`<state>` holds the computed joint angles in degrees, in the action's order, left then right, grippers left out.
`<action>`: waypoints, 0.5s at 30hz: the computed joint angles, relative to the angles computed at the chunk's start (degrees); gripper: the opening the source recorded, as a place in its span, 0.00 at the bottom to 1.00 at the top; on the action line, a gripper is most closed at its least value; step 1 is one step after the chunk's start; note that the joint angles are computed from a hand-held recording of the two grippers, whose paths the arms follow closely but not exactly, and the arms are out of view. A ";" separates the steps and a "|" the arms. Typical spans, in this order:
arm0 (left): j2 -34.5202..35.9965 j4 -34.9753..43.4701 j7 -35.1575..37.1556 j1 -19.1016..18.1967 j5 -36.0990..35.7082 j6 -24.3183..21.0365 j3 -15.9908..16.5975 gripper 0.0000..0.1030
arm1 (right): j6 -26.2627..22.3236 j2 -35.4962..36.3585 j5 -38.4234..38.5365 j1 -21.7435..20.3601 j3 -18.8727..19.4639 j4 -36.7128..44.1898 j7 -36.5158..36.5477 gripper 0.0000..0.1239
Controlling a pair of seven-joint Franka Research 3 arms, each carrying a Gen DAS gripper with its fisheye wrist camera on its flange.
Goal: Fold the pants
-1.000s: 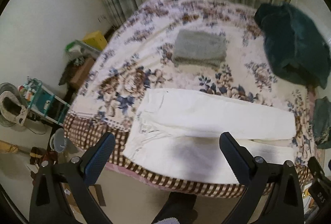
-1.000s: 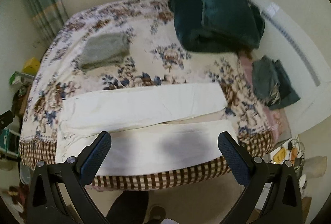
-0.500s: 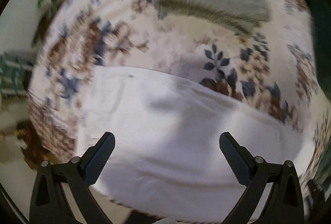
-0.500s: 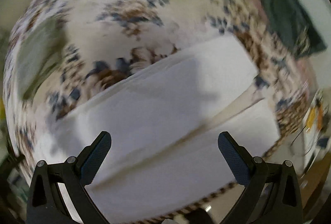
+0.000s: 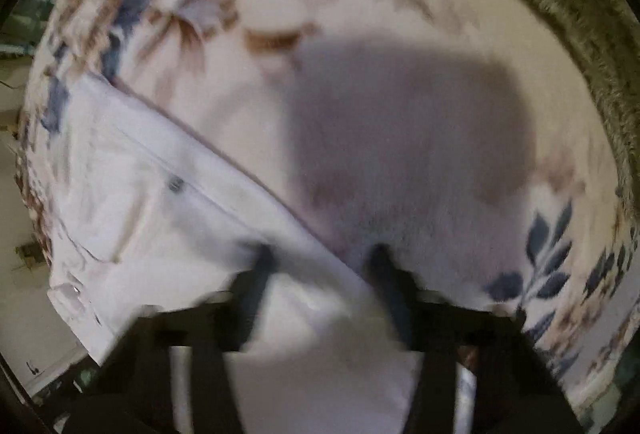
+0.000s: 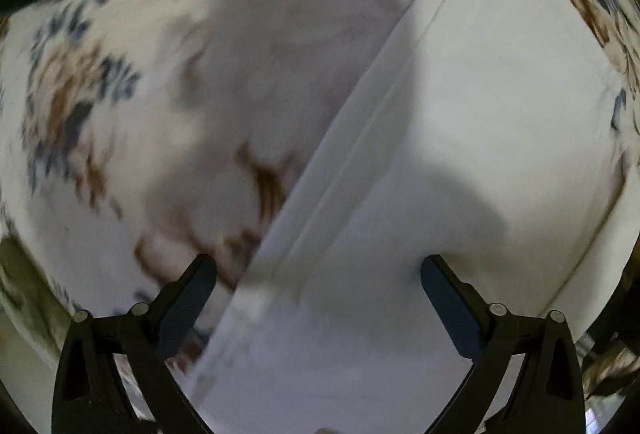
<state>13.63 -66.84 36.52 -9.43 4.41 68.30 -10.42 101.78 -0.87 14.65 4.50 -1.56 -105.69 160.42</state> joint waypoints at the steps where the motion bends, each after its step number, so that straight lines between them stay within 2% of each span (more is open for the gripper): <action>1: -0.75 -0.51 0.19 -0.41 0.93 -0.12 -0.17 0.19 | 0.03 0.19 -0.29 -0.03 -0.02 -0.16 0.59 0.72; 3: -4.59 -4.45 0.59 -0.61 1.34 2.07 -0.42 0.11 | 0.03 0.22 -1.40 0.17 0.15 -0.44 0.76 0.56; 5: -8.19 -7.11 1.43 -0.63 0.87 3.87 -0.64 0.10 | 1.13 -0.89 -2.52 0.57 0.51 -1.29 0.08 0.21; 7: -11.52 -8.35 2.18 -0.67 0.58 5.25 -0.75 0.09 | 3.17 -2.72 -1.80 0.92 0.79 -2.93 -1.62 0.07; 10: -17.05 -9.37 2.26 -1.00 0.07 5.74 -1.05 0.09 | 4.63 -5.58 -2.66 1.57 1.54 -4.06 -4.16 0.04; 14: -25.30 -7.68 0.04 -1.52 -2.12 3.35 -1.43 0.09 | 6.81 -13.10 -1.65 1.85 2.03 -8.26 -6.47 0.04; 15: -27.12 -8.12 0.47 -1.37 -2.73 3.54 -0.86 0.08 | 6.08 -15.36 -1.27 1.91 2.38 -8.49 -6.38 0.04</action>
